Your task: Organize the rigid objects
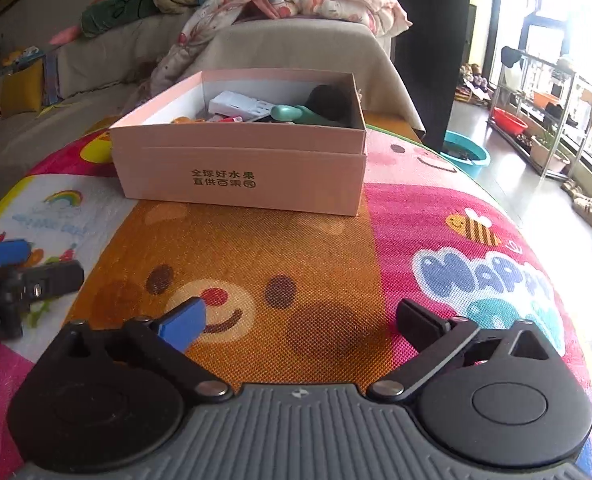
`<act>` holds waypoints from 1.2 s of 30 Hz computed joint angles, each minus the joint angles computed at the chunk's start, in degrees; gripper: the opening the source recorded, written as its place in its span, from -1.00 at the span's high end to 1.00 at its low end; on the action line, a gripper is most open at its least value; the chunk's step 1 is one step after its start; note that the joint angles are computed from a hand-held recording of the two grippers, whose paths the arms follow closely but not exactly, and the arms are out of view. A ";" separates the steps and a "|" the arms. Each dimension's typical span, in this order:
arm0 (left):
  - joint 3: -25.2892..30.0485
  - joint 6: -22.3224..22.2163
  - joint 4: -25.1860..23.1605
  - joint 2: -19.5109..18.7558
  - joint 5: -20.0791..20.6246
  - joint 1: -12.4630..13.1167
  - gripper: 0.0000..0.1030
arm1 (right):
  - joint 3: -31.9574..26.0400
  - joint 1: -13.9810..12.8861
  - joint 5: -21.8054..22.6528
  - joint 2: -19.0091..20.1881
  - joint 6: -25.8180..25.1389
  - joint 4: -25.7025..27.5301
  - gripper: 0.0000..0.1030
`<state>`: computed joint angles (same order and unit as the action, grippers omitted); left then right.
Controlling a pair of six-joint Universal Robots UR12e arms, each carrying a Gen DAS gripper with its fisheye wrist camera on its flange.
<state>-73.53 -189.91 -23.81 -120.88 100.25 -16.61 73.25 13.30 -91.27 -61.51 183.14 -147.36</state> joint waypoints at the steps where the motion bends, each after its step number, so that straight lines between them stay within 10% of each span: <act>1: 0.53 0.01 -0.30 -0.29 1.29 -0.32 -0.74 | -0.35 -0.13 0.26 0.18 1.20 0.44 -1.00; 36: 4.03 -4.55 -4.39 -2.38 7.12 -1.69 -0.90 | 0.90 0.33 -2.30 0.54 2.85 -4.64 -1.00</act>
<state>-69.50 -194.46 -28.20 -123.26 107.36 -18.29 74.15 13.63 -93.57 -60.97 185.99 -152.00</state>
